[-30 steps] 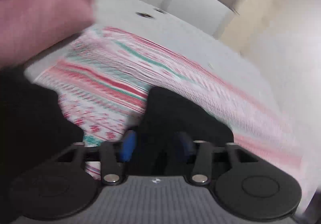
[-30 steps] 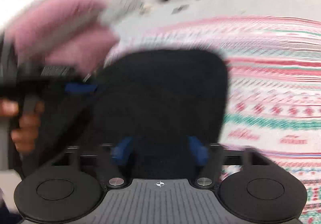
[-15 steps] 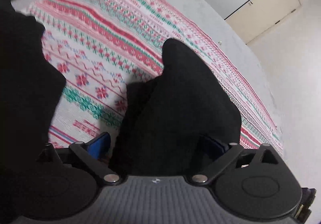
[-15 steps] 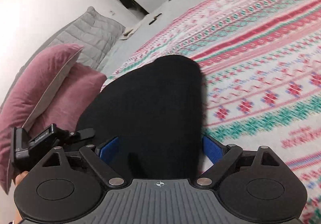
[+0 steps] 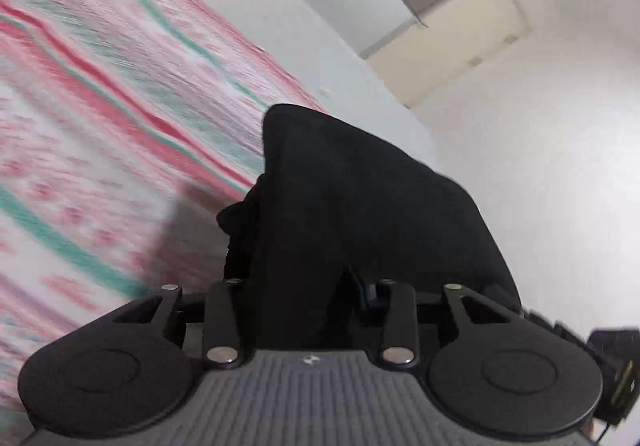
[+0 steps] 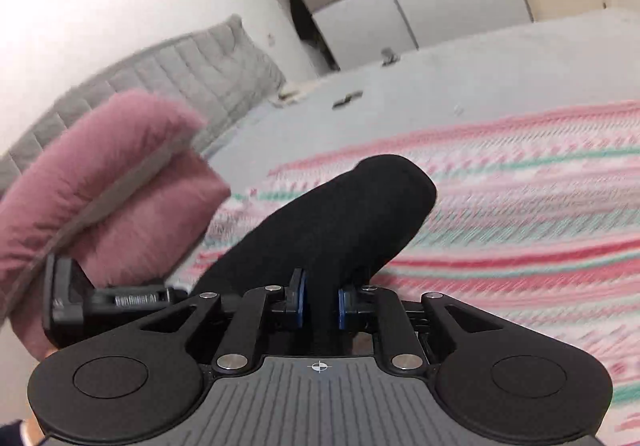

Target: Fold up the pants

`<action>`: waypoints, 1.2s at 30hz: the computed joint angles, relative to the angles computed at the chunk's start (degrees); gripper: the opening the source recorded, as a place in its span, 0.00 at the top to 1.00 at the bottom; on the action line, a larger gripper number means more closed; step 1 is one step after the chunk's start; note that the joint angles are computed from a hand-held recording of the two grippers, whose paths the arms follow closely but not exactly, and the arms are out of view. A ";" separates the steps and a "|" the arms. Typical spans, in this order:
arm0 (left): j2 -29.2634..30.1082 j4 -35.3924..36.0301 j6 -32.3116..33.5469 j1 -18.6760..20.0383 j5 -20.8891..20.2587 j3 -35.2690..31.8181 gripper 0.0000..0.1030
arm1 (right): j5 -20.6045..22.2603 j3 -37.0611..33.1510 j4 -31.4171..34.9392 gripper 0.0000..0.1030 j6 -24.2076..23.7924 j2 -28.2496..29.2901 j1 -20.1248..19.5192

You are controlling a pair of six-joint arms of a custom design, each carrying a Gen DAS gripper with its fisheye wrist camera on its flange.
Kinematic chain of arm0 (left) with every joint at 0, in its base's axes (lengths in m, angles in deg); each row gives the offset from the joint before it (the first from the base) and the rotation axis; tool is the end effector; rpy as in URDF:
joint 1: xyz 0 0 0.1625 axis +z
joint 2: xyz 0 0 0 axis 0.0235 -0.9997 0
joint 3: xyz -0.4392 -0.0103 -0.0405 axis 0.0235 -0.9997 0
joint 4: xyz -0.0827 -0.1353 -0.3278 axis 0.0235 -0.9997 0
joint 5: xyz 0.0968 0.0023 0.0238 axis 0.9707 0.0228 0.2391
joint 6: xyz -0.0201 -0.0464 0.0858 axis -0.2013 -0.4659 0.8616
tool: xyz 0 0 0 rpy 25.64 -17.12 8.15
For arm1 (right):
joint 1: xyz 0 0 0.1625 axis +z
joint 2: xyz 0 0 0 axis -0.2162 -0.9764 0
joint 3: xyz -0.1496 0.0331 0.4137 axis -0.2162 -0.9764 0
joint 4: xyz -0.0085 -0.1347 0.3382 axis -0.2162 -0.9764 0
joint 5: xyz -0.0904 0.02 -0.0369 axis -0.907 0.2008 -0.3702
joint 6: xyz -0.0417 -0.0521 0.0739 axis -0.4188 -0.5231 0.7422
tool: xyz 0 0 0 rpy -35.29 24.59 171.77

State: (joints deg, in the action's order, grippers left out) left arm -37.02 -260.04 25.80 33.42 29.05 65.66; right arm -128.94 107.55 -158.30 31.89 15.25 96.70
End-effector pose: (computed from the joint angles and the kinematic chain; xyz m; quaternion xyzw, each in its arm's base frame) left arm -0.2101 -0.4091 0.0831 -0.1643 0.8317 -0.5302 0.0150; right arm 0.0891 -0.6845 0.2856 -0.4101 0.8960 -0.1636 0.0473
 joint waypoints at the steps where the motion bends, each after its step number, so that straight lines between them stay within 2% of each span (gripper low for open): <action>1: 0.71 0.76 1.50 0.84 -1.79 -2.52 0.49 | 0.42 -2.16 1.38 0.86 0.06 0.09 -0.31; 4: 2.46 8.82 2.70 2.70 -5.10 -9.73 0.49 | -0.29 -8.19 3.96 0.86 -0.51 0.83 -1.69; 7: 4.44 16.92 4.60 4.08 -5.22 -16.14 0.49 | -3.04 -14.15 6.30 0.86 -0.33 3.36 -3.96; 10: 5.76 16.80 6.81 4.86 -5.65 -19.21 0.49 | -9.10 -20.38 8.21 0.86 2.42 7.40 -5.32; 16: 6.88 21.15 6.81 6.00 -4.87 -22.41 0.46 | -10.29 -27.30 13.33 0.84 8.31 11.47 -6.58; 19: 6.56 25.88 6.43 5.00 -2.54 -23.05 0.37 | -12.28 -30.41 15.68 0.78 8.63 13.08 -6.64; 20: 6.22 26.99 6.12 4.65 -2.04 -22.83 0.35 | -13.17 -30.98 15.76 0.69 8.47 13.42 -6.58; 21: 5.83 28.00 5.80 4.35 -1.69 -22.64 0.34 | -14.37 -30.76 14.75 0.47 8.47 13.55 -6.46; 23: 4.77 30.71 5.23 3.54 0.14 -22.31 0.32 | -17.28 -29.11 10.27 0.24 7.61 13.40 -6.19; 26: 4.48 30.57 6.90 0.97 7.60 -21.59 0.32 | -19.69 -24.30 3.01 0.23 4.25 11.34 -5.33; 28: 5.09 24.71 11.99 -0.97 10.79 -20.77 0.32 | -19.18 -18.87 -4.66 0.23 0.22 8.87 -4.89; 30: 5.43 19.26 16.49 -2.05 10.11 -20.03 0.32 | -17.22 -13.76 -10.03 0.23 -5.23 6.03 -4.82; 32: 5.12 20.33 15.46 -2.70 9.63 -19.45 0.32 | -14.92 -10.03 -12.36 0.23 -9.74 3.76 -5.01; 35: 7.81 12.11 22.23 -3.19 7.66 -20.55 0.32 | -12.51 -5.34 -11.89 0.23 -15.46 0.75 -5.06; 36: 8.52 11.28 24.24 -3.28 6.82 -21.35 0.32 | -12.10 -3.66 -11.24 0.23 -17.73 -0.25 -5.06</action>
